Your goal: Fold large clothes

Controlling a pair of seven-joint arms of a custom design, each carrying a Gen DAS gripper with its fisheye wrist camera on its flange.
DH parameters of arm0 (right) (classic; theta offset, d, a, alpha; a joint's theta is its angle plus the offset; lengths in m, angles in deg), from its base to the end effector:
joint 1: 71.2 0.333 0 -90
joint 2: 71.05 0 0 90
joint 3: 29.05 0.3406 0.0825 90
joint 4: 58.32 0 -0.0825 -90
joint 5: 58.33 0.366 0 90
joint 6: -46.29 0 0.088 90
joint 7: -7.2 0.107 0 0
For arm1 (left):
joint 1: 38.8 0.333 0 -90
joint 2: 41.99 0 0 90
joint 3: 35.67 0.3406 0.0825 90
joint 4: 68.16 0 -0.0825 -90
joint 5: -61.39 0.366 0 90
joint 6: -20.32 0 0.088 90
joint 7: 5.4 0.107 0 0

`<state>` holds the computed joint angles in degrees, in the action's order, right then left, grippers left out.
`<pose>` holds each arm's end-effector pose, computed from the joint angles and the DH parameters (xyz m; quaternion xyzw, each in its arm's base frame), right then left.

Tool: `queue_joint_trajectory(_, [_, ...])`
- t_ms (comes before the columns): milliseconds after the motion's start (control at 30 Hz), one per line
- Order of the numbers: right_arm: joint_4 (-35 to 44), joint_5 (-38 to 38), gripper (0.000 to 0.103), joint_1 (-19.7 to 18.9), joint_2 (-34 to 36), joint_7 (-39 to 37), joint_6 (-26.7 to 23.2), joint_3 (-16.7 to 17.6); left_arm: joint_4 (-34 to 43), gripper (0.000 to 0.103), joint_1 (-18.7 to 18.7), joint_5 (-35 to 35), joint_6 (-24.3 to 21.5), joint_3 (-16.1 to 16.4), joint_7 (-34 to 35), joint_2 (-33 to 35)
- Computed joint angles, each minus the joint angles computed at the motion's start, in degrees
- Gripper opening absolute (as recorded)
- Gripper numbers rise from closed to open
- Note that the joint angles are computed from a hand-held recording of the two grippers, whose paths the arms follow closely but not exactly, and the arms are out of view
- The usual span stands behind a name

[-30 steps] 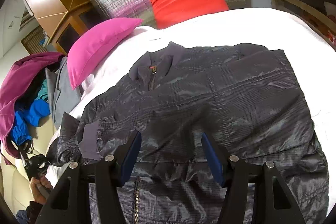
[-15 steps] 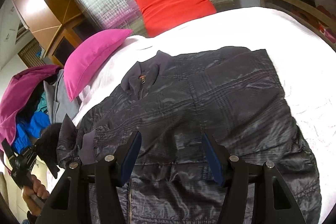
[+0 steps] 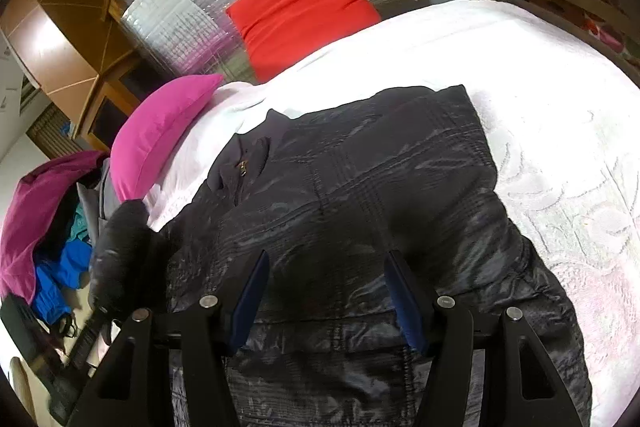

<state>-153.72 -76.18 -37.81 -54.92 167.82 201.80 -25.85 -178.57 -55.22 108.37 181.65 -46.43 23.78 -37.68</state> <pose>0.5437 0.4110 0.5626 -0.5211 0.7614 -0.0492 0.3825 0.5245 -0.3057 0.5659 -0.6054 0.6572 -0.3608 0.2673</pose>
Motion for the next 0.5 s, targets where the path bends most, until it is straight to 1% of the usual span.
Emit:
queue_joint_trajectory(67, [-0.74, 0.46, 0.064, -0.34, -0.33, 0.16, 0.63, -0.03, 0.57, 0.006, -0.63, -3.63, -0.77, -1.33, 5.68, 1.53])
queue_joint_trajectory(167, [-1.55, 1.80, 0.064, -1.04, -0.61, 0.07, 1.44, 0.22, 2.22, 0.007, -2.38, -10.29, -5.53, -2.88, 15.00, 4.14])
queue_joint_trajectory(233, [-1.86, 2.43, 0.064, -1.32, -0.69, -0.13, 1.78, 0.29, 3.44, 0.008, -3.68, -12.96, -9.02, -2.87, 17.84, 5.22])
queue_joint_trajectory(300, [-1.97, 3.00, 0.064, -1.50, -0.69, -0.58, 1.97, 0.49, 4.02, 0.011, -3.87, -16.99, -10.78, -2.97, 21.35, 5.26])
queue_joint_trajectory(367, [-1.75, 4.25, 0.064, -1.90, -0.48, -1.99, 2.16, 1.04, 3.08, 0.024, -2.65, -24.28, -10.23, -3.61, 26.54, 3.94])
queue_joint_trajectory(400, [-1.54, 4.58, 0.064, -1.87, -0.36, -2.39, 2.12, 1.12, 2.03, 0.037, -1.61, -29.98, -9.83, -4.30, 30.52, 2.65])
queue_joint_trajectory(433, [-1.29, 5.13, 0.064, -1.94, -0.20, -3.05, 2.19, 1.34, 0.01, 0.044, -1.00, -34.49, -8.99, -4.64, 33.25, 0.76])
queue_joint_trajectory(500, [-1.02, 5.92, 0.064, -1.86, 0.00, -3.80, 2.59, 1.49, -2.61, 0.046, -0.35, -41.27, -7.53, -4.61, 37.67, -2.46])
